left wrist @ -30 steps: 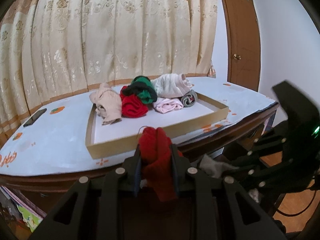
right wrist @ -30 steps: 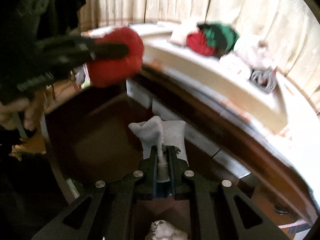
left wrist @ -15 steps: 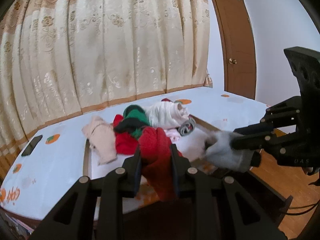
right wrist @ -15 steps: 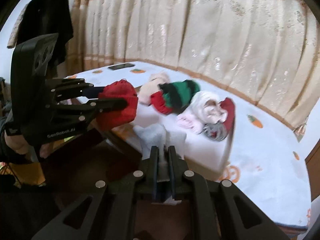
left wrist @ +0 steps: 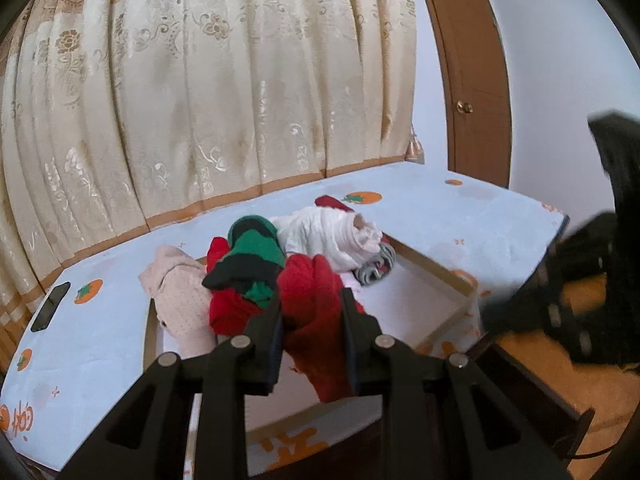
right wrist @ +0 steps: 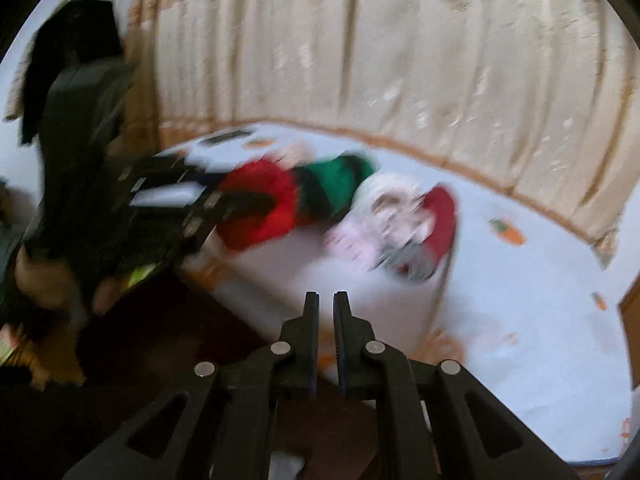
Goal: Take underwear out of drawer
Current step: 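Carry the red sock left while the right carries the grey sock over the tray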
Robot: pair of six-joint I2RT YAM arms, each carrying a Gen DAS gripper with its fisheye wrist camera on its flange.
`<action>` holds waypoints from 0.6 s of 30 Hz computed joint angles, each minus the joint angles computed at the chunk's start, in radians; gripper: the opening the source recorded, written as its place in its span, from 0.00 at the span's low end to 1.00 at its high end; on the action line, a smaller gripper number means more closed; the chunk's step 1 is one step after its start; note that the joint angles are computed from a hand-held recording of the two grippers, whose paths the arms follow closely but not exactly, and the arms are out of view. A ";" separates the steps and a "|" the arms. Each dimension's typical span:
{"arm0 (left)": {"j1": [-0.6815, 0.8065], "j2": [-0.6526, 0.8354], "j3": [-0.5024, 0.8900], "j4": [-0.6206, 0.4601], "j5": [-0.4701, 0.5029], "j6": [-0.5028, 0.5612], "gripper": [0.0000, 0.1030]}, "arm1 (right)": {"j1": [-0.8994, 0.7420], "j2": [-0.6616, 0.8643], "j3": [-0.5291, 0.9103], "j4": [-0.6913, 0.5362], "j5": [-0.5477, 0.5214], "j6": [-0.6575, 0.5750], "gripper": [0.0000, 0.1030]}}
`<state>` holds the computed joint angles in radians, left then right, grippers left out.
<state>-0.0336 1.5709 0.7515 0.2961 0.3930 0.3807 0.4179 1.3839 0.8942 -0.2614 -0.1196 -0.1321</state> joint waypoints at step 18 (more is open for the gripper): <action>0.088 -0.079 -0.124 -0.026 0.115 0.059 0.23 | 0.150 0.465 0.060 -0.299 0.019 0.028 0.59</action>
